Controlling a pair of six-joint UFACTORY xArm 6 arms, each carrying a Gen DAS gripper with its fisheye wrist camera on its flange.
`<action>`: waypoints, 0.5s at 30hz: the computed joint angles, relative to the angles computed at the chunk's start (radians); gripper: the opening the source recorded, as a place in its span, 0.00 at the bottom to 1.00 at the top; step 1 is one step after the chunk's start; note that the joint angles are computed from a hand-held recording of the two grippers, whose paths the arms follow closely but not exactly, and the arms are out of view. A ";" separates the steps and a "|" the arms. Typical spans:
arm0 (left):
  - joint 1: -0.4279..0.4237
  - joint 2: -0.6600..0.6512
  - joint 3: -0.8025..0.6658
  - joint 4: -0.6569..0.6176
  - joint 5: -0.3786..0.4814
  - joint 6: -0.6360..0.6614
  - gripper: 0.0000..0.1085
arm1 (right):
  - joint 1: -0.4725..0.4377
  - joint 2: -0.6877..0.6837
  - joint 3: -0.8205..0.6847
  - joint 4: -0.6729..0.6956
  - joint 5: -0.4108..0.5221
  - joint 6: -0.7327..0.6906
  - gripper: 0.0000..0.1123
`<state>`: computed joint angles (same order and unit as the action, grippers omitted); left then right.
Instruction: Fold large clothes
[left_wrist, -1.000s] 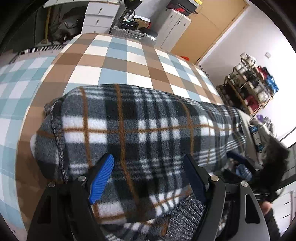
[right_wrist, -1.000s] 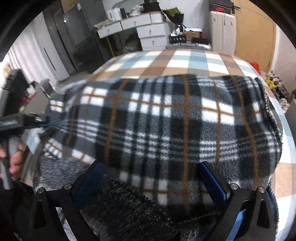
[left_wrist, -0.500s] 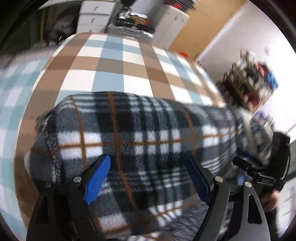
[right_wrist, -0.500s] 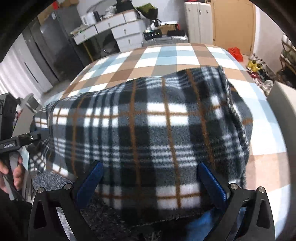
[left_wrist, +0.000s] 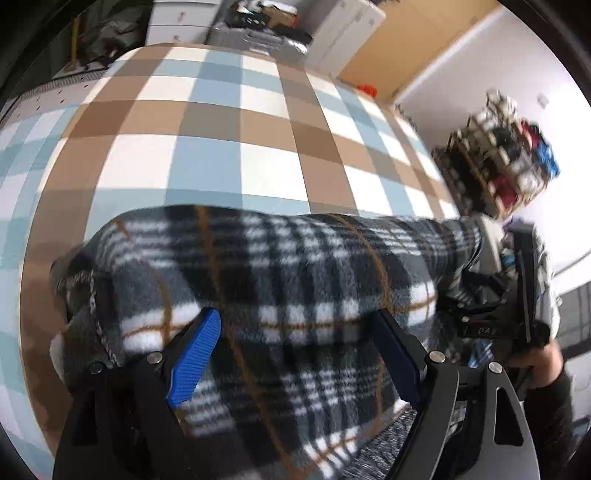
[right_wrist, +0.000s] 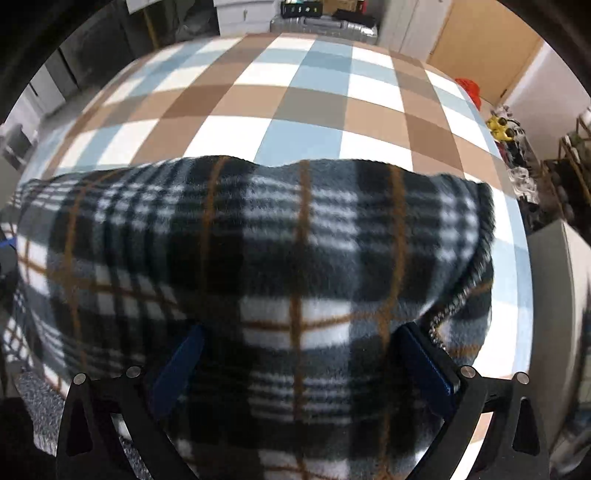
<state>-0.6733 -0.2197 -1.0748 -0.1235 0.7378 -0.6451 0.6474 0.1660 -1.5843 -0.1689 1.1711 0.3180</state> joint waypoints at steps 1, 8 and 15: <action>0.004 0.022 -0.026 0.000 0.016 0.024 0.74 | 0.000 0.005 -0.006 -0.005 0.003 0.004 0.92; 0.027 0.171 -0.222 0.041 0.159 0.117 0.78 | -0.026 0.035 -0.015 -0.026 -0.074 0.031 0.92; 0.083 0.308 -0.401 0.031 0.240 0.206 0.79 | -0.050 0.116 -0.111 -0.045 -0.102 0.068 0.92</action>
